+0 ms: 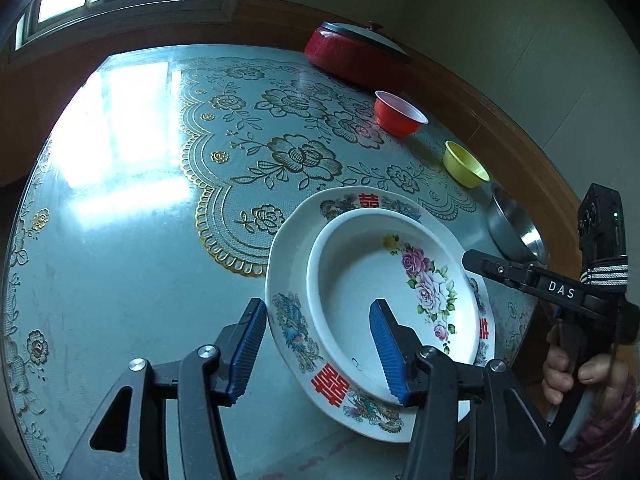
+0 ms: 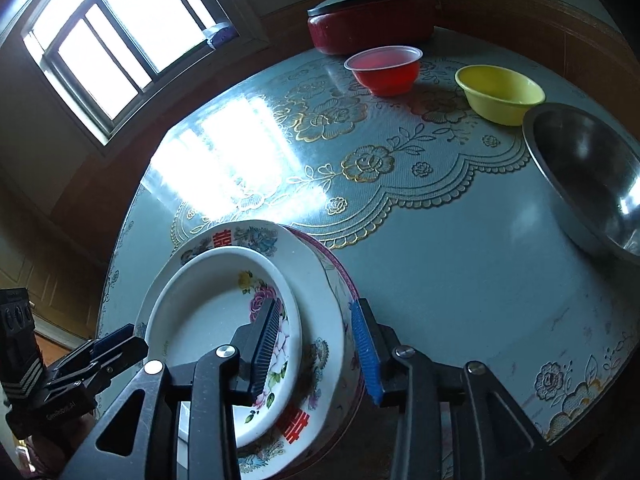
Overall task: Organize plates and bowls
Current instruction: 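Open the left gripper to release the rose-pattern plate, then withdraw the left gripper from the stack toward the steel bowl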
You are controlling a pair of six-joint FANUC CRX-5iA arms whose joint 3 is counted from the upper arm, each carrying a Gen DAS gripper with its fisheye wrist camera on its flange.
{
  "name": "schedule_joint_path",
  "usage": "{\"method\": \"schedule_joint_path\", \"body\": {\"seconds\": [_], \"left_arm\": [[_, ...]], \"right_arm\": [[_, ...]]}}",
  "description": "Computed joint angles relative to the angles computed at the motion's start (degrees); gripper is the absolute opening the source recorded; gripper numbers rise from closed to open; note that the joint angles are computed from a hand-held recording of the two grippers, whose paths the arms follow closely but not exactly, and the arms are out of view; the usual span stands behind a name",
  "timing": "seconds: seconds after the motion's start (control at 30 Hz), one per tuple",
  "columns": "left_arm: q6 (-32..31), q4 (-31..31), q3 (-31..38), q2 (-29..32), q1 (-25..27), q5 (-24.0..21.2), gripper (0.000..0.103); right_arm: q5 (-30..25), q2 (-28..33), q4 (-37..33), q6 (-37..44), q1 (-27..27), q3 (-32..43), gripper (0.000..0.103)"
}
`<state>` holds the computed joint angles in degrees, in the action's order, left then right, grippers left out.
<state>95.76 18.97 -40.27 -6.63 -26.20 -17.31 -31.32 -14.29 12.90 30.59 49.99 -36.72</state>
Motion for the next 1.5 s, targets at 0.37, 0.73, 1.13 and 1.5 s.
{"method": "schedule_joint_path", "body": {"seconds": [0.37,0.73,1.13,1.5], "left_arm": [[4.21,-5.20,2.77,1.22,-0.97,-1.91,0.055],[8.61,-7.03,3.71,1.97,-0.60,-2.78,0.057],[32.40,-28.66,11.48,2.80,-3.85,-10.69,0.060],[45.67,-42.58,20.16,5.01,-10.07,-17.02,0.060]], "right_arm": [[0.78,0.08,-0.77,1.81,-0.49,-0.11,0.038],[0.47,0.44,-0.96,4.32,-0.55,0.30,0.039],[-1.16,1.59,-0.19,6.53,-0.68,1.39,0.039],[0.53,-0.03,-1.85,9.98,-3.16,0.84,0.039]]}}
